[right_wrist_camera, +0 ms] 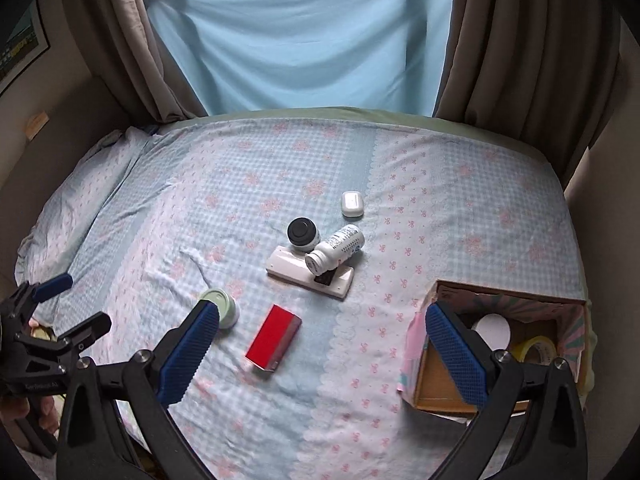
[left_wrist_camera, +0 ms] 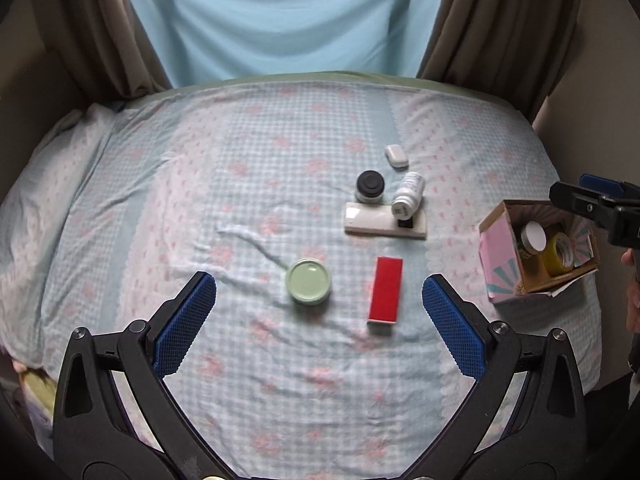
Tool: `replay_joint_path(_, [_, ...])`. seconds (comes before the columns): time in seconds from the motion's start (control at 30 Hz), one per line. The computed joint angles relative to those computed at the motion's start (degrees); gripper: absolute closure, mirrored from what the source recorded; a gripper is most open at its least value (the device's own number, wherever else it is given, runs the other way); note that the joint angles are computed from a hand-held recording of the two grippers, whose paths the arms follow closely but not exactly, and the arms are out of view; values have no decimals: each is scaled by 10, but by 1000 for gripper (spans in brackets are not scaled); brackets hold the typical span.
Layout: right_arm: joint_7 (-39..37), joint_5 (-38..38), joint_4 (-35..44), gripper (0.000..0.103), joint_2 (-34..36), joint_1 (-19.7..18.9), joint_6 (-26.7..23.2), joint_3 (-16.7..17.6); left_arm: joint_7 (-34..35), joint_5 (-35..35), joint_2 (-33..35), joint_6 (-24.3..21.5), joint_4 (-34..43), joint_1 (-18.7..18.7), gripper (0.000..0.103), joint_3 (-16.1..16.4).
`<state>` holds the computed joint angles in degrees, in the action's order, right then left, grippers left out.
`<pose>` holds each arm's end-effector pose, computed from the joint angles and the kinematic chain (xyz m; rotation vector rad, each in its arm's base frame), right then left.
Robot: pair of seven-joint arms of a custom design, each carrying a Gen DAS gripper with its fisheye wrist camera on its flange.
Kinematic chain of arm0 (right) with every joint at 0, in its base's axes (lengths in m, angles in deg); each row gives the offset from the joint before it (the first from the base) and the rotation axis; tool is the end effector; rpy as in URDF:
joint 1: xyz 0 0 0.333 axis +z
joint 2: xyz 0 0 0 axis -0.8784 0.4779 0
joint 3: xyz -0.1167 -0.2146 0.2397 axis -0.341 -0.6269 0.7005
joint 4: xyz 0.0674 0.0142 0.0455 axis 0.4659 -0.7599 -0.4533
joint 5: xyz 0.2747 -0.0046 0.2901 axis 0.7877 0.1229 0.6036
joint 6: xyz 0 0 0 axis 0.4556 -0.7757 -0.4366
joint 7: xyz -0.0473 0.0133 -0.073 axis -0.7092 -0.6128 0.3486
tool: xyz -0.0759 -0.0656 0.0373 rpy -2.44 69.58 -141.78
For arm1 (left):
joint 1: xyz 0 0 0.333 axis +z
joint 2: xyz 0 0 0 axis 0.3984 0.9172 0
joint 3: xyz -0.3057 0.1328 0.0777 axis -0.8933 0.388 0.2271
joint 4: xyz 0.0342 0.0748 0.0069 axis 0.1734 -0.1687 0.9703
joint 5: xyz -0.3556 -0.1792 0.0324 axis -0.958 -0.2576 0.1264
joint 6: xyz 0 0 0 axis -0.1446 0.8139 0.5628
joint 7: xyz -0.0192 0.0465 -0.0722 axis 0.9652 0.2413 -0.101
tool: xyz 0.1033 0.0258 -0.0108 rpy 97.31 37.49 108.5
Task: Organize rigid objects
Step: 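Withdraw both tools from the box toward the remaining objects, then grasp the pale green jar with the left tool while the right tool grasps the white pill bottle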
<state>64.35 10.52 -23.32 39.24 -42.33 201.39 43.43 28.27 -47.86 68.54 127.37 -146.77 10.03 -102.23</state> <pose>0.5290 0.2298 0.6375 -2.0631 1.5171 -0.2753 0.4817 -0.2839 0.6363 -1.9756 1.8106 -0.5206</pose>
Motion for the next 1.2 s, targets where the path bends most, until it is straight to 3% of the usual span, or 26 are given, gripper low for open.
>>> replay_joint_path(0.23, [144,-85,81,0,72,12,-6,25,78,-57,-46,41,-83,33,0,31])
replay_joint_path(0.43, [201,-99,168,0,147,18,-61,25,110,-88,-29,76,-113,50,0,33])
replay_joint_path(0.8, [239,-58,367,0,347,-2,-163,19,128,-100,107,92,-71,32,0,46])
replay_joint_path(1.2, [316,-37,635,0,567,-9,-321,10,147,-134,262,45,37,-9,0,78])
